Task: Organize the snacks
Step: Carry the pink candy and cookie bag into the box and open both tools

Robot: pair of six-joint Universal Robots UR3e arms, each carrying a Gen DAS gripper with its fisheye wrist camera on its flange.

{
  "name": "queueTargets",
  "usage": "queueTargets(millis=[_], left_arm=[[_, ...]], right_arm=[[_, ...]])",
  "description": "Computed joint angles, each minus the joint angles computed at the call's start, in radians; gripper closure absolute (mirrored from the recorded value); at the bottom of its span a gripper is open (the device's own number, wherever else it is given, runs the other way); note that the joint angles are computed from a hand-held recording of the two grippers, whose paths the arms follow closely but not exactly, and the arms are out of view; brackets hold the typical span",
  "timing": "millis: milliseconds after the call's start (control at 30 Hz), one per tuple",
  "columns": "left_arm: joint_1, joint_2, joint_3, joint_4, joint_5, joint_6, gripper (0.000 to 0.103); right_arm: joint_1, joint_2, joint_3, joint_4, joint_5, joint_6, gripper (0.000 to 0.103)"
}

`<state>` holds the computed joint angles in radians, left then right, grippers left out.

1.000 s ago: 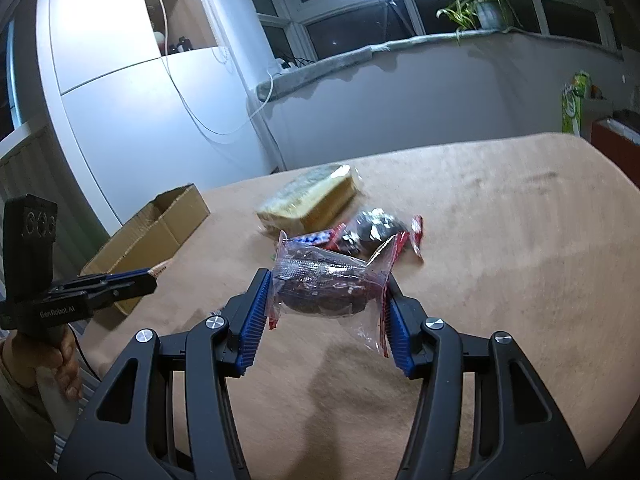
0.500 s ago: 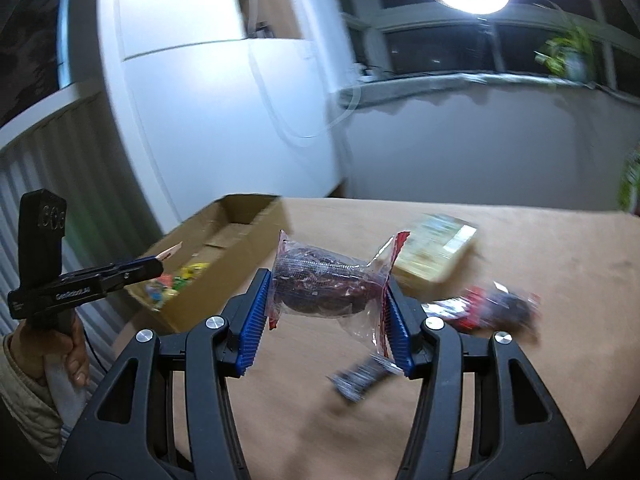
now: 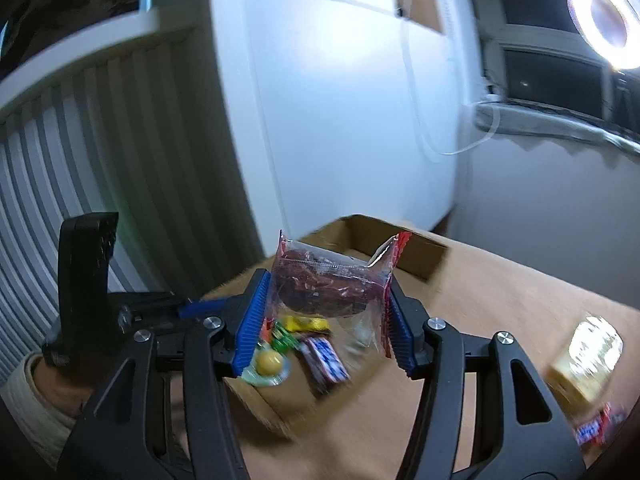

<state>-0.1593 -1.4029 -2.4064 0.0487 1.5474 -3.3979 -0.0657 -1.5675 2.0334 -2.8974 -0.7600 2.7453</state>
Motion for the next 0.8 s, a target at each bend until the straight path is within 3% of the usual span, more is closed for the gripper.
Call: queueTargets(millis=[67,100,167,567,800], left_arm=[[-0.023,-0.019,0.013,-0.008,0.038,-0.009,0.074],[-0.032,-0.019,0.009,-0.002,0.053,-0.018,0.055],[-0.058,-0.013,-0.008,0.031,0.103,-0.032,0.035],[-0.078,0.036,0.008,-0.010,0.135,-0.044,0.034],[-0.184,-0.029,0.115,-0.052,0.196,-0.052,0.033]], right_arm=[[0.058,0.040,-0.038,-0.019,-0.067,0.005,0.043],[0.065,0.039,-0.021,-0.056,-0.085,0.009,0.038],[0.049,0.022,0.025,-0.095,-0.079,0.005,0.028],[-0.145,-0.174,0.284,-0.042,-0.010,-0.069,0.028],[-0.302,-0.312,0.373,0.108,0.081,-0.169,0.028]])
